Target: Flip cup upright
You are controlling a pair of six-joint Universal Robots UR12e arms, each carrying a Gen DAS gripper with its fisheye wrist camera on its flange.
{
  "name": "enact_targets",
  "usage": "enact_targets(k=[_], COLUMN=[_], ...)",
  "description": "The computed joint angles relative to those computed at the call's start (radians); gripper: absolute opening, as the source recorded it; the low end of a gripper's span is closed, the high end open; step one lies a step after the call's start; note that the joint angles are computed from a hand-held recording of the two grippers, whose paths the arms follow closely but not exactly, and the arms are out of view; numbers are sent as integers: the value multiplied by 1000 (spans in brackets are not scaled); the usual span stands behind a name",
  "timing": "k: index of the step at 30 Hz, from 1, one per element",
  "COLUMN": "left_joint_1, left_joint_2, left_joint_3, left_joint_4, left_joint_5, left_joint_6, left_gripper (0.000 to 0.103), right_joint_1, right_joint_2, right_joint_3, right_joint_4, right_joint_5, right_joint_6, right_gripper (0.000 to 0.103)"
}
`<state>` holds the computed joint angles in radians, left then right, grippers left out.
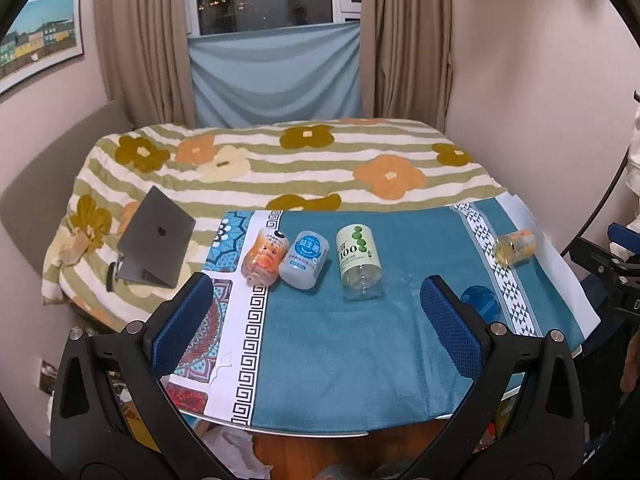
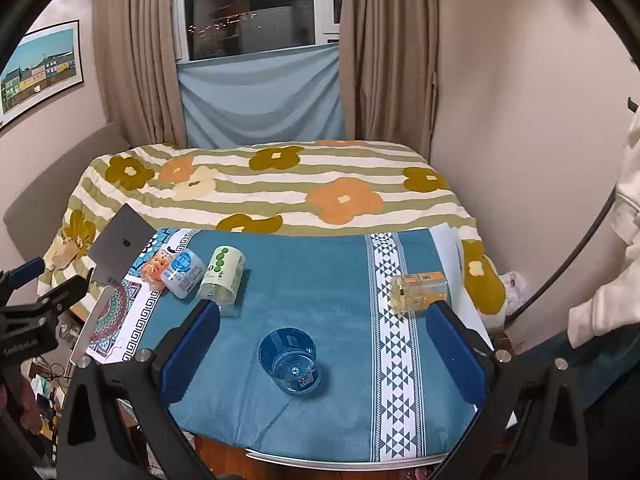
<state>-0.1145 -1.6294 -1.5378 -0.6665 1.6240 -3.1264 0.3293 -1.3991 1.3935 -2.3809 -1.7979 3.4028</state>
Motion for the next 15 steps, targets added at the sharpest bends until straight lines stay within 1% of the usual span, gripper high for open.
enact_targets(k=[5,15], left_joint_1=[-3,-1], left_joint_2=[10,22], left_joint_3=[-13,-27], left_joint_4=[24,50], left_joint_5=[9,-4], left_joint_6=[7,19], left_gripper=[103,103], right_joint_1=[9,21], right_joint_2=[-4,-17], right_joint_3=[4,20], right_joint_4=[16,-3], right_joint_5=[-19,-41], right_joint_6=[16,36], right_gripper=[103,103])
